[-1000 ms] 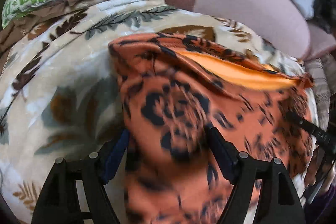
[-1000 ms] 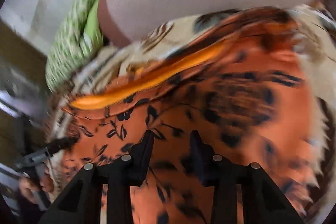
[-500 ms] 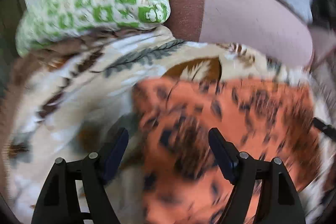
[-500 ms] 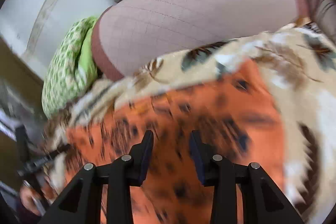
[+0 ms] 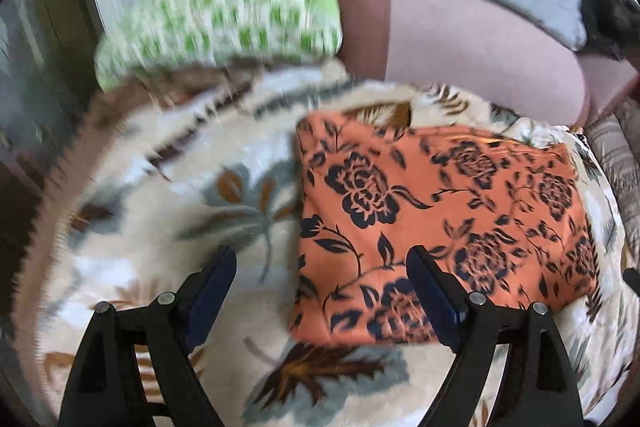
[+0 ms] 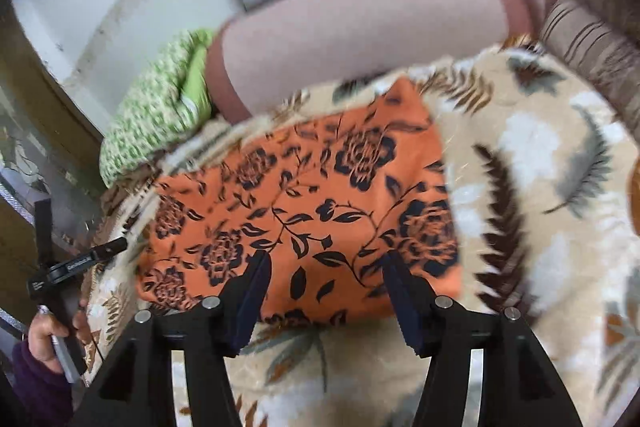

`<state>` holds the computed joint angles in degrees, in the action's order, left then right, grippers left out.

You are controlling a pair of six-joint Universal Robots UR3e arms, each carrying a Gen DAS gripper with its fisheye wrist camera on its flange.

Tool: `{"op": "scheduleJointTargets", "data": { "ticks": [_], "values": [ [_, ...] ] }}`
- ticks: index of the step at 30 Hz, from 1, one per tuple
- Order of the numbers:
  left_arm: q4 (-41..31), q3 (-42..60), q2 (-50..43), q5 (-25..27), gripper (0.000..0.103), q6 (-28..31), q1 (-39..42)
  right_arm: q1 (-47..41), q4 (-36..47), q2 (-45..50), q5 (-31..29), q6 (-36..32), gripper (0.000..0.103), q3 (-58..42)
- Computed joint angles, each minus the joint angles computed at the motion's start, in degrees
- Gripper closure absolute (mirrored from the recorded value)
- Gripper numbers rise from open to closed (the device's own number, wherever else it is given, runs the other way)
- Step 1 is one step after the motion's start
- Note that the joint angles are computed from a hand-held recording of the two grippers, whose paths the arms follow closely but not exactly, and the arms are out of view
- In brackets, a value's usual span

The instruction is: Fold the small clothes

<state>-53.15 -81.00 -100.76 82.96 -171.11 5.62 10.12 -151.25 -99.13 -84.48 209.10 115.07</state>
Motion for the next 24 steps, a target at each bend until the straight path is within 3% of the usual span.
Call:
{"op": "scheduleJointTargets", "data": {
  "ticks": [3,6,9,14,17,21,24],
  "values": [
    [3.8,-11.4,12.4,1.1,0.015,1.9,0.5,1.7,2.5,-7.8,-2.7,1.9,0.041,3.7],
    [6.2,-21.5,24.4,2.7,0.015,3.3,0.2,7.3,6.2,-17.2,-9.9,4.1,0.041,7.2],
    [4.1,-28.4,34.7,1.9,0.015,4.1,0.5,14.0,13.8,-26.0,-19.0,6.4,0.041,7.9],
    [0.1,-30.8,42.6,6.6,0.015,1.4,-4.6,25.3,27.3,-33.0,-33.1,13.3,0.041,4.7],
    [1.3,-30.5,44.2,16.5,0.015,-3.4,-13.3,35.5,35.4,-34.9,-43.7,21.1,0.041,1.2],
    [-3.6,-27.3,48.3,15.8,0.015,-3.8,-16.2,50.8,49.2,-32.1,-58.2,35.4,0.041,-6.2],
    [-6.5,-24.7,51.2,12.5,0.015,-3.4,-14.3,58.1,57.2,-28.9,-64.4,43.9,0.039,-11.4]
  ]
}}
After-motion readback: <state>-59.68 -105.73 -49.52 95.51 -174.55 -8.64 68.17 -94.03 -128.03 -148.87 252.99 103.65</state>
